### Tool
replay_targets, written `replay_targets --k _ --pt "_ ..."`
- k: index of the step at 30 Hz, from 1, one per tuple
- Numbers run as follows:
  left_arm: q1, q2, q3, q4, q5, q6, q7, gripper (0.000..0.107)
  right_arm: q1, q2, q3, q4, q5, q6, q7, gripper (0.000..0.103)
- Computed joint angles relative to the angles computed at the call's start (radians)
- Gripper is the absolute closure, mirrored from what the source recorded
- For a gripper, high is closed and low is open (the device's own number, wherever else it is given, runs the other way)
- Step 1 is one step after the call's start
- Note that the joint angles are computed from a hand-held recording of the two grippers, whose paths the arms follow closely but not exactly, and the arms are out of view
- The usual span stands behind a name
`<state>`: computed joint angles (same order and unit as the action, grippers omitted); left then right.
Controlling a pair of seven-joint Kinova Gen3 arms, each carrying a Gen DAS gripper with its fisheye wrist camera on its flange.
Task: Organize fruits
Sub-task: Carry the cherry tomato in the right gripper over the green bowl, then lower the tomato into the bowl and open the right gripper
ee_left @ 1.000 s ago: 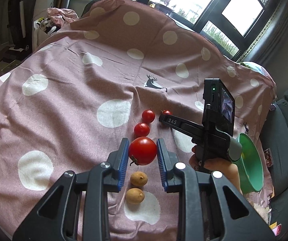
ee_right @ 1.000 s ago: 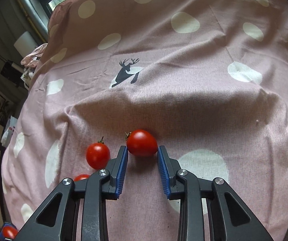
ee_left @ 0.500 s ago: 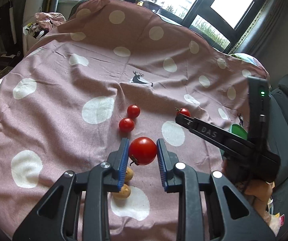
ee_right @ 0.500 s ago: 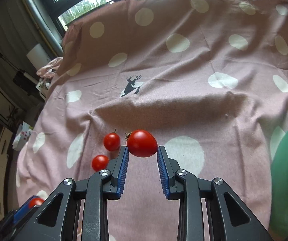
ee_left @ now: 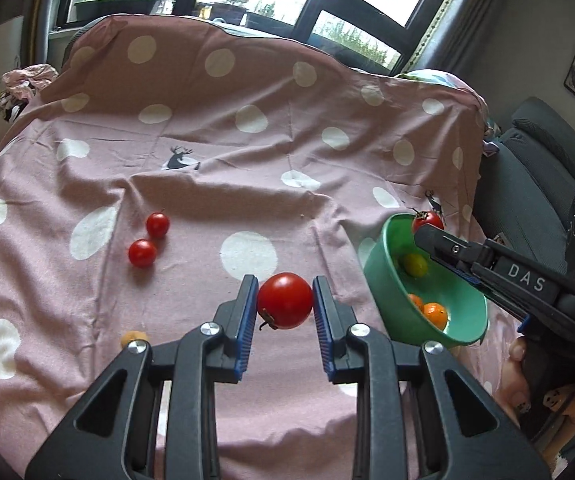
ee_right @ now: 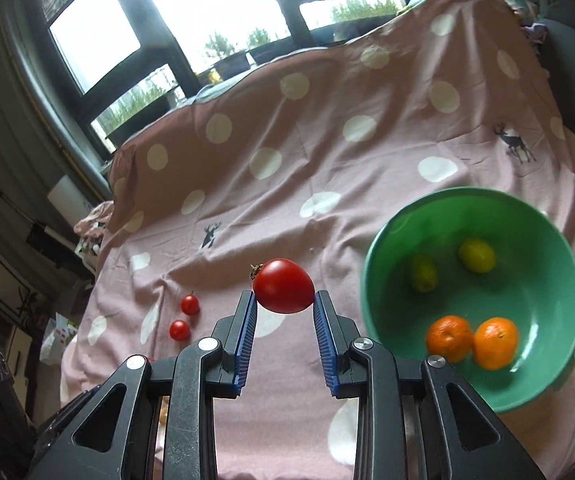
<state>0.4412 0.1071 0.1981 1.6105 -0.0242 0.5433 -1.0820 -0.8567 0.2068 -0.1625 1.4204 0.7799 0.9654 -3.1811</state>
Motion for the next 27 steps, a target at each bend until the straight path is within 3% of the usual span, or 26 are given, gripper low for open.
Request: replay_targets --k 3,7,11,16,27 --pt "0.029 0.033 0.013 -0.031 -0.017 -0.021 0.007 0.080 -0.008 -0.037 0.005 0.041 0.045 0.036 -0.080 0.073" --pt "0.027 0.094 0.046 -0.094 0.069 -0.024 -0.077 0.080 0.013 -0.061 -0.016 0.066 0.070 0.087 -0.137 0.073" --pt "0.092 0.158 0.024 -0.189 0.034 0.014 -0.069 0.080 0.063 -0.105 -0.033 0.128 0.058 0.060 -0.176 0.073" --pt "0.098 0.225 0.050 -0.278 0.093 0.047 -0.150 0.080 0.118 -0.144 -0.060 0.180 0.036 0.077 -0.210 0.073" --pt "0.159 0.346 0.044 -0.439 0.137 0.167 -0.244 0.080 0.231 -0.190 -0.084 0.258 -0.064 0.006 -0.203 0.073"
